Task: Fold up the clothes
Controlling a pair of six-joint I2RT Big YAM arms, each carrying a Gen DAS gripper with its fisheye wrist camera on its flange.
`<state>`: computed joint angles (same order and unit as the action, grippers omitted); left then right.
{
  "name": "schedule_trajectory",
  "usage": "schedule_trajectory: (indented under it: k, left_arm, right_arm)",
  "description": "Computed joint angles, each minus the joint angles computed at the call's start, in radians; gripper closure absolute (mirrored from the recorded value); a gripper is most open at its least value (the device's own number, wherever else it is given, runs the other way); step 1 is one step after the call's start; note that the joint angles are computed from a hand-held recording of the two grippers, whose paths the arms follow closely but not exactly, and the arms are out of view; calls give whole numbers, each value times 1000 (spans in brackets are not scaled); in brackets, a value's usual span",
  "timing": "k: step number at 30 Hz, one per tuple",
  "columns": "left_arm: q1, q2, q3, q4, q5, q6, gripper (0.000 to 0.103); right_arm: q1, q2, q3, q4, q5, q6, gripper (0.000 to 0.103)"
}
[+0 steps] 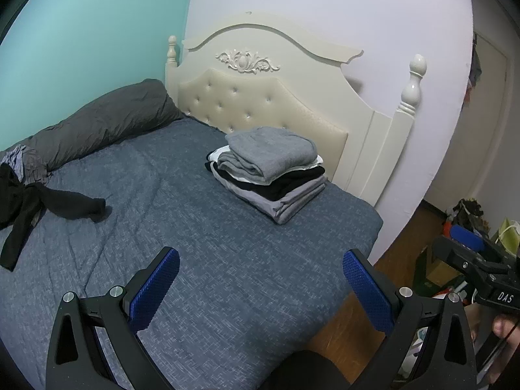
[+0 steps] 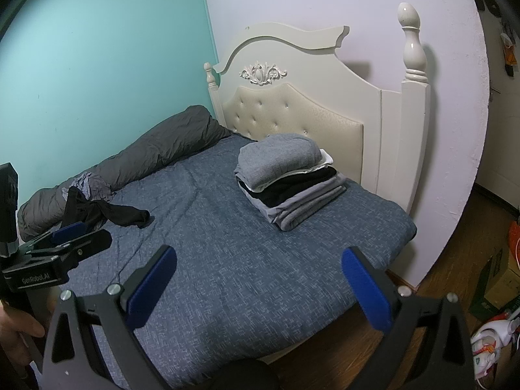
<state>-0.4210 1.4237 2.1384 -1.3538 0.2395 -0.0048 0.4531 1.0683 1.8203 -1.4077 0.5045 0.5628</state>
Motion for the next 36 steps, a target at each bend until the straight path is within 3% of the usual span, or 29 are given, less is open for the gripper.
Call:
schedule_trajectory:
  k: [36]
  left_arm:
    - [0,-3,-7,-4,5,2,0]
  right_arm:
    - [4,1,1,-2,9,19,0]
